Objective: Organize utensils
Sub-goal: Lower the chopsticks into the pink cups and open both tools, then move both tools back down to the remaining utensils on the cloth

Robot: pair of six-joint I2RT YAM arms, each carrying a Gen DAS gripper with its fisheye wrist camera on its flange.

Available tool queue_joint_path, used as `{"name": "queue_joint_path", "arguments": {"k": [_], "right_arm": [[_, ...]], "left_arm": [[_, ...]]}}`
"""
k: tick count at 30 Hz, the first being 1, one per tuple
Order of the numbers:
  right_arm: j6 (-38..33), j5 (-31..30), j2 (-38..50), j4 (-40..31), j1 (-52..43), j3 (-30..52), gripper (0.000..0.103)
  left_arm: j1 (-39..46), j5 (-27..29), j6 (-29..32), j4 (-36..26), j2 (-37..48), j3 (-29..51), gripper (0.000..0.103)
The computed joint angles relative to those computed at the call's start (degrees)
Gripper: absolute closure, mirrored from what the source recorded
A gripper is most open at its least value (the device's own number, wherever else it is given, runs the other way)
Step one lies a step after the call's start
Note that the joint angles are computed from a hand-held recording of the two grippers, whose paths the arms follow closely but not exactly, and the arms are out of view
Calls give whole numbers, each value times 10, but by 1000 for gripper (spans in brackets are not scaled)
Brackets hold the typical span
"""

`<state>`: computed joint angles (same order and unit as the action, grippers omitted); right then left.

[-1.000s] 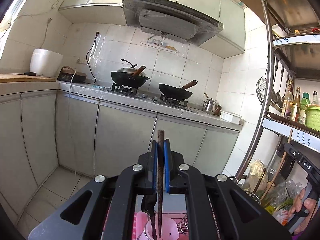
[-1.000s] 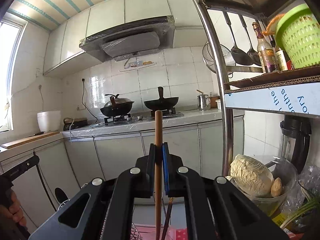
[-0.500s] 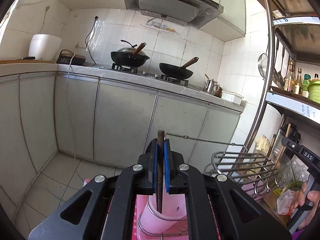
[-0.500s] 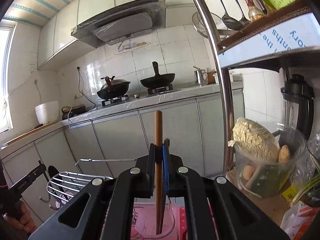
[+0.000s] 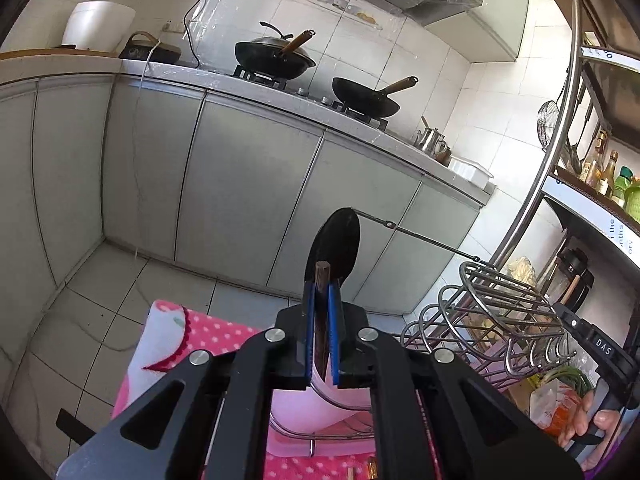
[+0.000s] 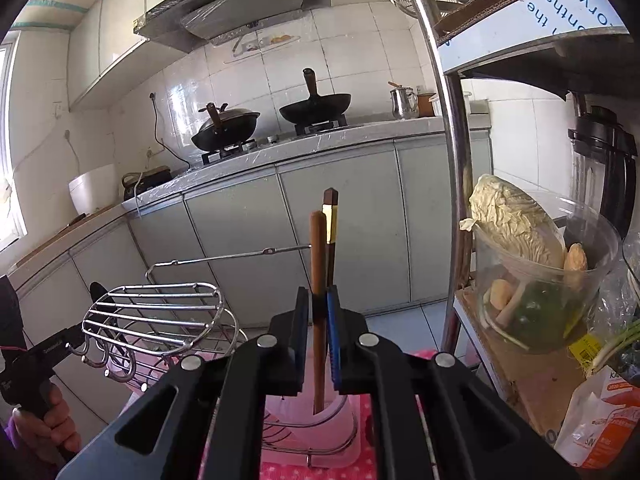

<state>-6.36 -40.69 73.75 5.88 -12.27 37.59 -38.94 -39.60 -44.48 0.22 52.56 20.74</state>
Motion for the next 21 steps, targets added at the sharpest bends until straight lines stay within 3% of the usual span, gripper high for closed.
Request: {"name": "queue_joint_path", "arguments": {"k": [2,3,4,6,10,16,21], "right_arm": [[-6,-4,2,-15,0,5,78],[-6,-8,-1,-19,-1,4,65],[-7,-11,-7,-23,-3,1,60],[-14,-20,-18,-36,-9,-3,60],[-32,-37,-43,-65,-28,-10,60],[-73,-83,-87,-139,-80,-24,60],[-170,-117,-93,-253,-113,-36,60]], "left_arm": [[-1,0,-6,-12,2,7,97],[0,4,-9,-21,1,11,97],[1,7,-12,-30,1,14,96],[4,21,-18,-47,-6,19,92],[-7,18,-29,-88,-24,30,68],[-71,-50,-83,-184,-83,41,65],[-164,-97,-194,-304,-113,48,64]]}}
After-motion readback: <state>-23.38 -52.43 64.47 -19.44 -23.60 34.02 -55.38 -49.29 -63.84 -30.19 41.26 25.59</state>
